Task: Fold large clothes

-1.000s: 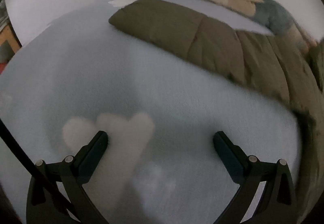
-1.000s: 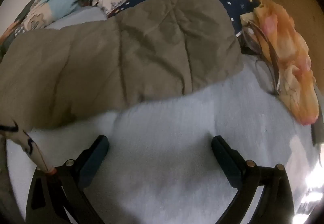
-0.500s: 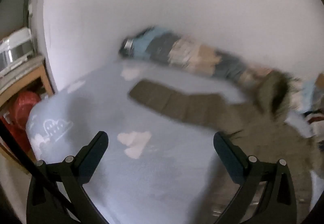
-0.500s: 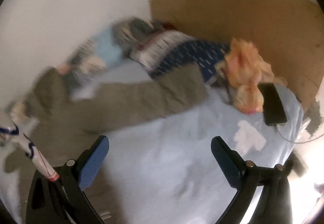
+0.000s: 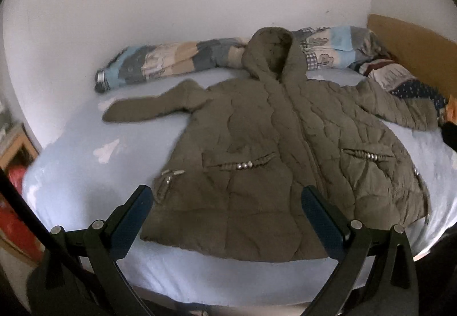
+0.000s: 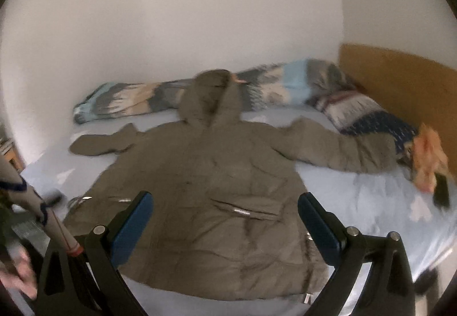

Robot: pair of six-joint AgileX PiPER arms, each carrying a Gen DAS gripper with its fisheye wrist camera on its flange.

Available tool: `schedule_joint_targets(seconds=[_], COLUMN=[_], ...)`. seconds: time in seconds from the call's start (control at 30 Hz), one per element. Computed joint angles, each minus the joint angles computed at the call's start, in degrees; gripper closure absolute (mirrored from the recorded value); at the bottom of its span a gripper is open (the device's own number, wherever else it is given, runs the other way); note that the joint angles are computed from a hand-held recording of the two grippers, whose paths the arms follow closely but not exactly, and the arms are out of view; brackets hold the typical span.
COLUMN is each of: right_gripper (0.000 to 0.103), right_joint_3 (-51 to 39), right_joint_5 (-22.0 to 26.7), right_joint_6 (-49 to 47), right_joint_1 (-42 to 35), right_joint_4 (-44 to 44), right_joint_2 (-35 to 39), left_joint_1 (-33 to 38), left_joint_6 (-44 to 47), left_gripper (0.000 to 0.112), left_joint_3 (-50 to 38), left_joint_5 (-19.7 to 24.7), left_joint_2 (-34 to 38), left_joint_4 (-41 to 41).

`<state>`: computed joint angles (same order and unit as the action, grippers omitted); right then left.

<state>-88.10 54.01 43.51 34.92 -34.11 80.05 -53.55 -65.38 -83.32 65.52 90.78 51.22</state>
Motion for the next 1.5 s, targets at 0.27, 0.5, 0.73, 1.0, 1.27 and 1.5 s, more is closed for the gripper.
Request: schedule_joint_targets(seconds=[0.27,0.5,0.73,1.0,1.27,1.5], right_gripper=[0.000,0.000,0.000,0.000,0.000,0.000], right_joint_3=[9.0,10.8,10.9,10.9,12.0,12.4], right_joint_5=[-8.2,-9.7,-10.6,-10.3,-10.8,-11.6], right_joint_6=[-5.0,-14.6,-16.5,-16.8,-18.4,-19.7], right_joint_1=[-5.8,-10.3,-9.5,-10.6,-11.8,-12.4], right_joint_4=[8.3,19.7,19.3,19.8,21.0,21.8], right_joint_2=[-3.4,-3.6,-1.3,-0.3,-1.1,-1.1], left_joint_1=[4.2,9.8,11.7,12.3,12.2,12.0], left_joint_6=[5.3,10.1,10.3,10.2,10.4,10.2], left_gripper=[0.009,0.009,0.009,0.009,0.009,0.009], left_joint_3=[-3.7,-4.3,-2.7,-3.1,-4.2,-4.4], left_joint_5=[-2.4,-5.7,-7.5,-7.7,-6.6,-6.1], left_joint_2=[1.7,3.4,3.7,3.9,4.9,5.5], left_joint_4=[0.2,-8.9,-10.2,-10.9,-10.4,-10.2])
